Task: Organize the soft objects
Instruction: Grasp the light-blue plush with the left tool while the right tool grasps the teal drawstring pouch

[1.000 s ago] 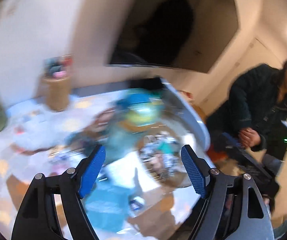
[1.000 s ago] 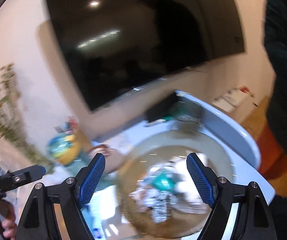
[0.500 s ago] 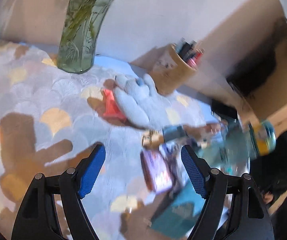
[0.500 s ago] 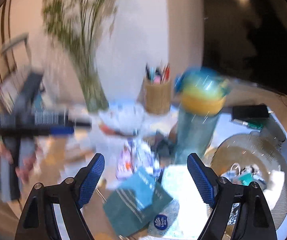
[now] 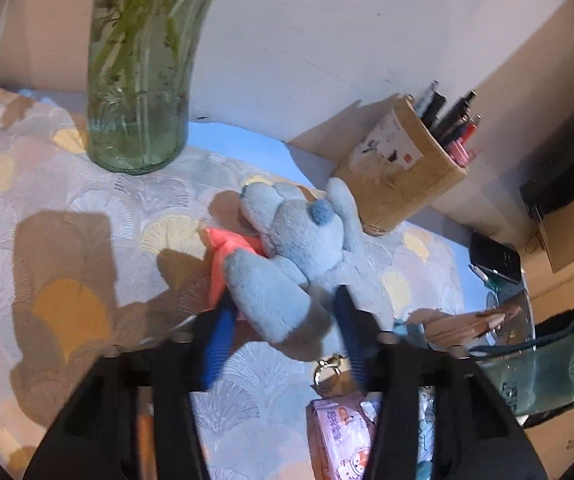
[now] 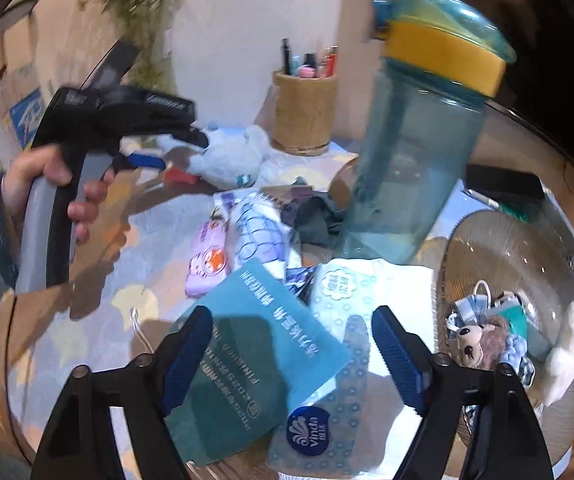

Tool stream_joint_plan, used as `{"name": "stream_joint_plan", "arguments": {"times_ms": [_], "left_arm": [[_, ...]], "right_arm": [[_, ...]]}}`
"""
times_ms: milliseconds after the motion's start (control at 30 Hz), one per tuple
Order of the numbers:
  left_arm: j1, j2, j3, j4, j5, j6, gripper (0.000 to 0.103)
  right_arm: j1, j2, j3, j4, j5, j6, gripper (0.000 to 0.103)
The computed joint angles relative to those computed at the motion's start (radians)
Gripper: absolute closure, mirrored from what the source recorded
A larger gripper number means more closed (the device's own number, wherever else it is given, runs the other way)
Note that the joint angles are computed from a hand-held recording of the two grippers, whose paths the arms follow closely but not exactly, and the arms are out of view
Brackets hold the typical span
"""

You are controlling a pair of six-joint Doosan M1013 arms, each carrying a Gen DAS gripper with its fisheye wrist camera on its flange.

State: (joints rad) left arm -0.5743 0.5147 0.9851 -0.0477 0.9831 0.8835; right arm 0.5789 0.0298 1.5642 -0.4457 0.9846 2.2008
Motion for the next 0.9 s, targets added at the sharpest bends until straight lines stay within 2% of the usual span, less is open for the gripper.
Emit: {"name": "stream_joint_plan", "arguments": {"times_ms": [33, 100, 133, 200, 300, 367, 500, 633, 800, 900], "left_arm": [[0.001, -0.003, 0.005, -0.016, -0.010, 0.007, 0.074], [0.002, -0.009, 0.013, -0.016, -0.027, -0.003, 0.088], [-0.002, -0.013, 0.018, 0.011, -0.034, -0.024, 0.090], [-0.011, -0.013, 0.009, 0.079, -0.018, -0.050, 0.093], [-0.021, -0.020, 0.007, 0.135, -0.011, -0.048, 0.095], [-0.021, -0.038, 0.021, 0.138, -0.034, -0.047, 0.096], [-0.009, -0.113, 0.091, 0.065, -0.124, -0.011, 0.096], [-0.003, -0.202, 0.173, -0.003, -0.161, 0.060, 0.096], [-0.007, -0.307, 0.278, -0.067, -0.144, 0.142, 0.096], [-0.014, -0.342, 0.310, -0.095, -0.066, 0.184, 0.096]], "right_arm": [[0.001, 0.002, -0.001, 0.013, -0.003, -0.018, 0.033], [0.005, 0.009, -0.003, 0.019, -0.002, -0.034, 0.046], [0.006, 0.012, -0.005, 0.021, 0.001, -0.041, 0.050], [0.008, 0.016, -0.007, 0.025, 0.000, -0.057, 0.068], [0.004, 0.007, 0.001, 0.048, -0.028, -0.070, 0.083], [0.002, -0.007, 0.012, 0.058, -0.055, -0.059, 0.091], [-0.011, -0.033, 0.025, 0.105, -0.133, -0.060, 0.096], [-0.001, -0.044, 0.017, 0.123, -0.168, -0.106, 0.097], [0.012, -0.056, 0.006, 0.208, -0.224, -0.167, 0.097], [0.009, -0.061, 0.003, 0.311, -0.272, -0.224, 0.097]]}}
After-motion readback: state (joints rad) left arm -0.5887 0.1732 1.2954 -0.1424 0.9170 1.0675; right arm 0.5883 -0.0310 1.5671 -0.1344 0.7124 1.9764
